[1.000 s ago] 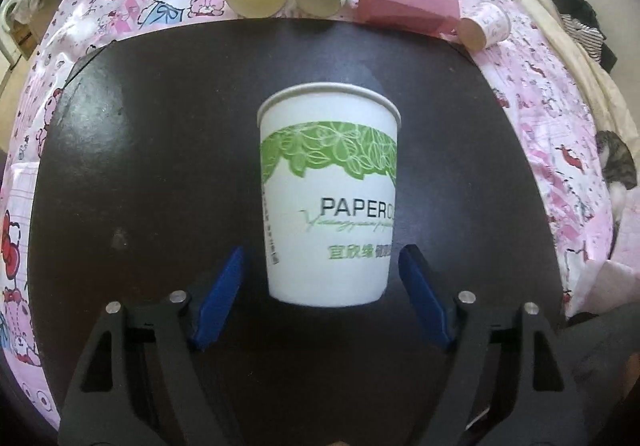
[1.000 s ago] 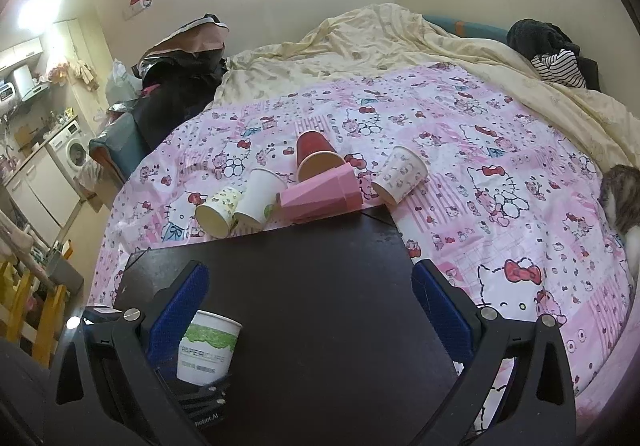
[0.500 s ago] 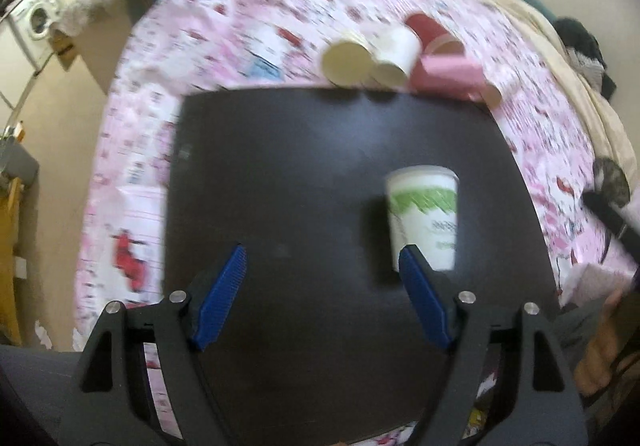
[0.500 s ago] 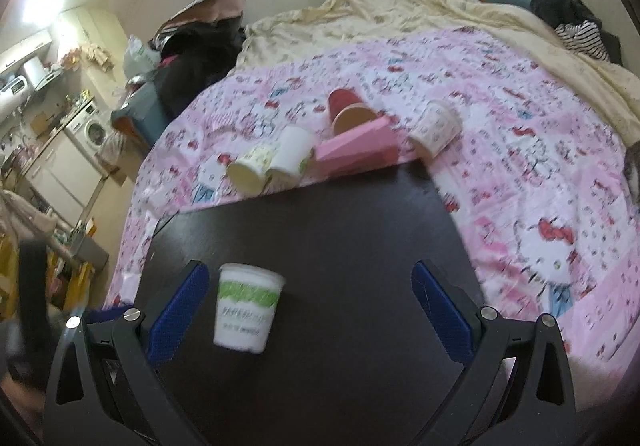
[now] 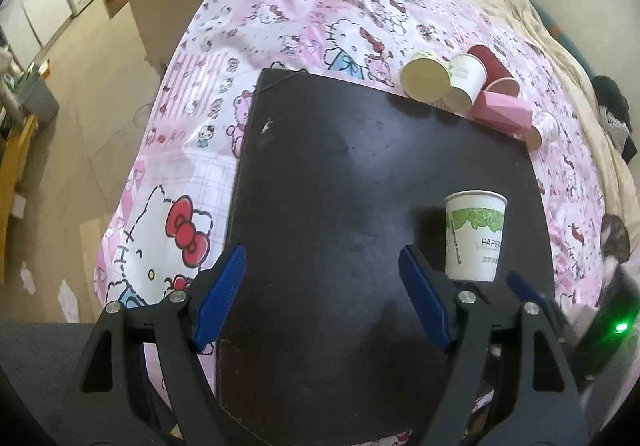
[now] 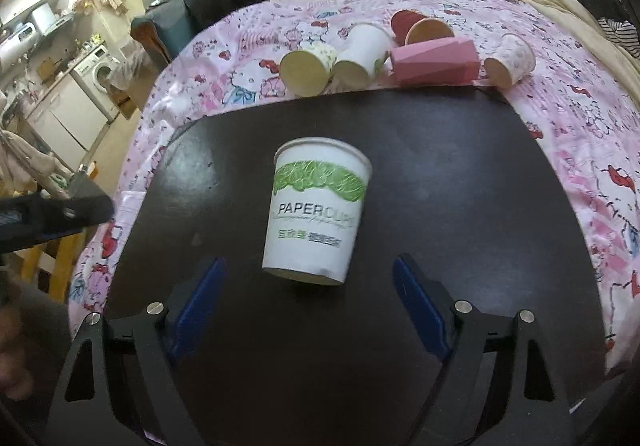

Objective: Flip cup upside down
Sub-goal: 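Carry the green-leaf cup toward the right gripper and hand it over, then rotate the green-leaf cup with the right gripper and set it upside down on the board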

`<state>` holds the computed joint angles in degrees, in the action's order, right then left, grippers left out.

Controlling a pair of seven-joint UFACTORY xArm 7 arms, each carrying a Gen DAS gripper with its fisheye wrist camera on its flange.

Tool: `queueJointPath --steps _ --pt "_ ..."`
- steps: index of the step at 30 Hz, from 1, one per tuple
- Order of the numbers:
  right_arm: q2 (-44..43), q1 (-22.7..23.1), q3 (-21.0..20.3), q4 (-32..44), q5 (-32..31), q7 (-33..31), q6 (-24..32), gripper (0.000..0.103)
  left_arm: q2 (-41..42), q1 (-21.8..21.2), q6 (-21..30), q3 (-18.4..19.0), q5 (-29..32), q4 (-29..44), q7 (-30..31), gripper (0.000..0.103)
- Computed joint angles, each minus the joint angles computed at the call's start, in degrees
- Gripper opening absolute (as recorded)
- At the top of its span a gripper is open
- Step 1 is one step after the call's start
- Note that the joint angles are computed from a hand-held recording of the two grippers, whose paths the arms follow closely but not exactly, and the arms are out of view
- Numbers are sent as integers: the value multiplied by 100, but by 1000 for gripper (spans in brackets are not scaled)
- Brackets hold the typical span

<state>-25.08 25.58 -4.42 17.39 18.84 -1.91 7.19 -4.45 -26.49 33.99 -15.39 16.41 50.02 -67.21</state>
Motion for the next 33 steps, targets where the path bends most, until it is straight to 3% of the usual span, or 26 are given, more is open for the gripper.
queueJointPath --steps 7,11,13,14,16,18,20,21,23,26,33 --pt "883 -663 865 107 -586 889 -641 86 -113 67 -264 53 -307 -162 92 76" --pt "998 -930 1015 45 -952 1266 -1016 83 -53 83 -316 32 -276 -86 137 76" --pt "1067 -623 655 74 -972 1305 -1073 77 -39 79 -335 22 -237 -57 131 76" --pt "1113 -639 651 116 -1015 1356 -1039 70 -26 74 -333 12 -206 -36 117 76" --pt "1107 -275 248 108 -953 1288 -1068 59 -5 63 -328 16 -207 -22 147 76" --pt "1007 -359 282 75 -1016 1313 -973 58 -4 52 -341 27 -259 -30 176 76" --pt "813 -146 23 37 -951 1167 -813 58 -11 50 -339 32 -279 -35 172 76" --pt "686 -208 33 38 -963 1122 -650 58 -17 51 -336 31 -276 -34 156 76" --pt "373 -7 -329 89 -766 796 -227 58 -43 50 -356 28 -286 -56 137 76" --pt "38 -109 -702 480 -567 167 973 58 -43 43 -415 27 -350 -56 166 76" --pt "515 -1038 -904 1957 -943 -963 3647 58 61 -11 -448 -14 -256 100 235 76"
